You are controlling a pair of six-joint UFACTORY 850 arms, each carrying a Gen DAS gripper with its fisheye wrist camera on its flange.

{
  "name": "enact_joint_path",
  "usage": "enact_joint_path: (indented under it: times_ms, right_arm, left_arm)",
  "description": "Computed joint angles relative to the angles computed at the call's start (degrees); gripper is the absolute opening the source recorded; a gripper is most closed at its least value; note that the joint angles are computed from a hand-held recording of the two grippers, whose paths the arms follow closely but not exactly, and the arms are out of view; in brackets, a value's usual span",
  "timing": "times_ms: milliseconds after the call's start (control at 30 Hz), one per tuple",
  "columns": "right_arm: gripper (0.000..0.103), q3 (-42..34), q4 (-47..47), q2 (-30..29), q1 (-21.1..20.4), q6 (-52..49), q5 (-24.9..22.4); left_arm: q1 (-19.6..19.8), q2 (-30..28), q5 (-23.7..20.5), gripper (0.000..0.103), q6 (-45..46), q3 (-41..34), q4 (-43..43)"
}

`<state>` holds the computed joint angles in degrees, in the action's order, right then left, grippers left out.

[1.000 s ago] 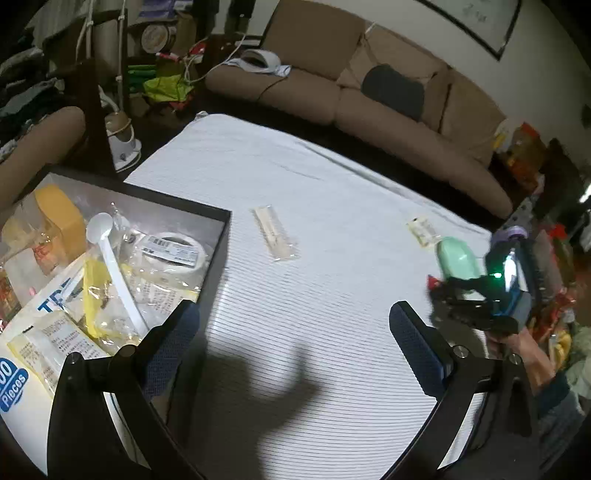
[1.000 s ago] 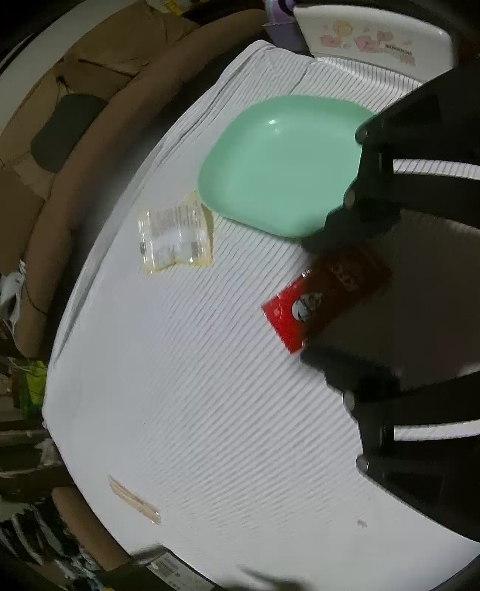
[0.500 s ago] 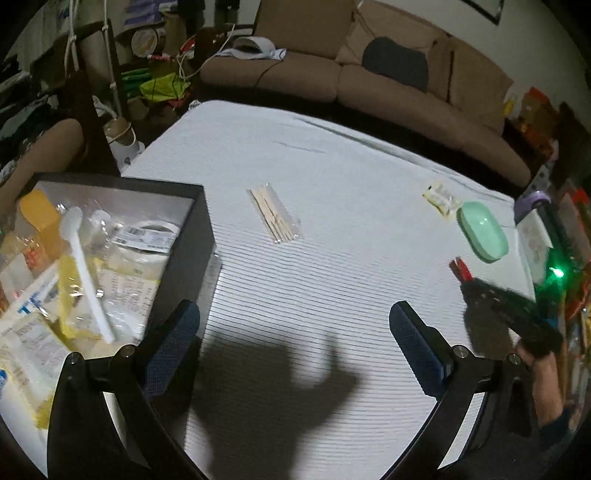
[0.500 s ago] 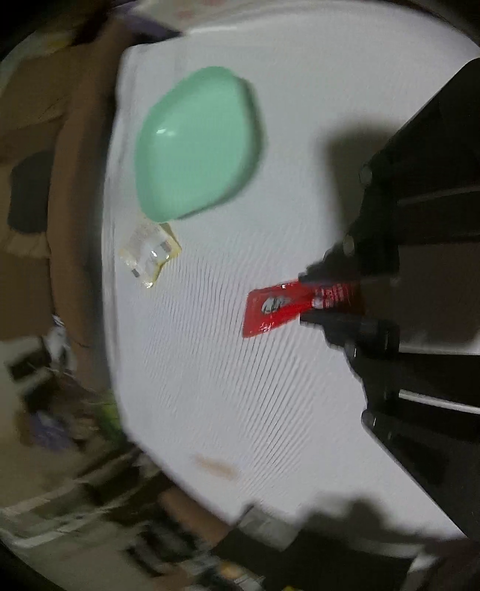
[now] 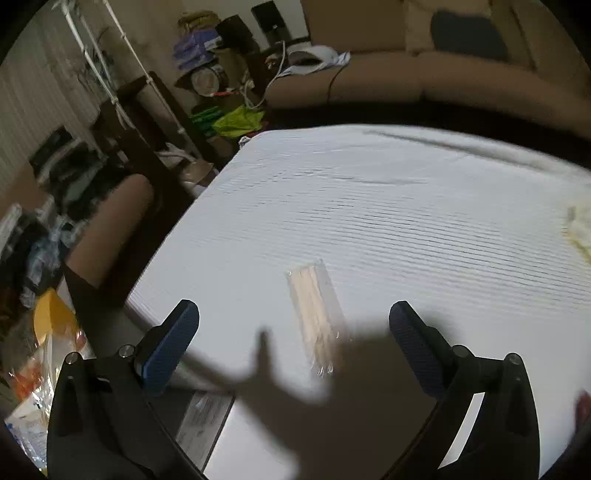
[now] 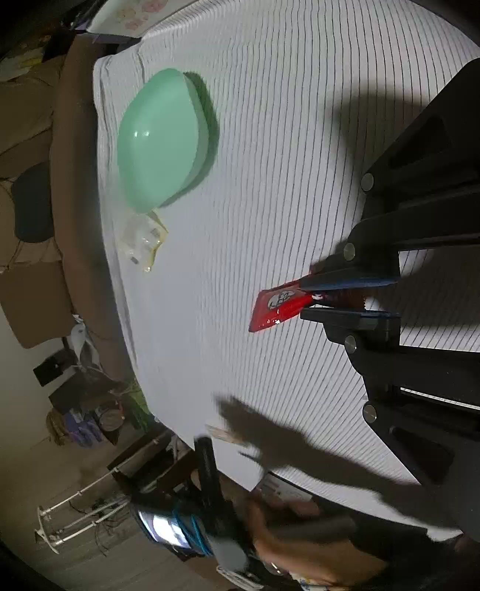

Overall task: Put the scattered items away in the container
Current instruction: 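Grasp the red KFC packet with the right tool while the left tool grasps the wooden stick packet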

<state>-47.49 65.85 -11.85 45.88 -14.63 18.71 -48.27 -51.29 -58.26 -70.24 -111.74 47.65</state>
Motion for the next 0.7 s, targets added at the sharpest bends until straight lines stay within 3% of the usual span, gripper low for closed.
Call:
enact_joint_path:
  times_ms: [100, 167, 267, 367, 433, 467, 500, 567, 700]
  right_arm:
    - [0.008, 0.6, -4.6, 0.1, -0.2, 5.2, 0.0]
    - [0.008, 0.4, -3.2, -0.2, 0.0, 3.7, 0.4]
    - [0.009, 0.6, -4.3, -0.5, 0.5, 5.0, 1.0]
    - [0.009, 0.6, -8.9, -0.9, 0.4, 9.7, 0.9]
    - [0.009, 0.6, -10.0, -1.0, 0.4, 10.7, 0.9]
    - [0.009, 0.5, -10.0, -1.1, 0.4, 10.3, 0.9]
    - [0.009, 0.2, -9.8, -1.3, 0.5, 9.6, 0.9]
    - [0.009, 0.1, -9.3, -1.3, 0.8, 8.6, 0.9]
    - [0.009, 0.9, -14.8, -0.9, 0.5, 14.5, 1.2]
  left_arm:
    - [0.3, -2.3, 1.9, 0.102, 0.9, -2.7, -4.8]
    - [1.8, -1.0, 5.6, 0.102, -3.7, 0.0, -8.3]
    - [5.0, 3.0, 16.3, 0.088, -10.3, 7.4, -12.7]
    - [5.6, 2.5, 17.5, 0.083, -6.4, 7.1, -12.1]
    - [5.6, 3.0, 18.1, 0.062, -6.0, 8.0, -10.3]
    - [5.5, 3.5, 18.4, 0.029, -5.9, 8.7, -9.1]
    - [5.4, 3.4, 17.8, 0.010, -4.0, 8.3, -9.7]
    - [5.1, 3.3, 17.1, 0.010, 0.4, 7.7, -11.1]
    - [2.6, 7.0, 17.6, 0.010, 1.4, 11.5, -4.6]
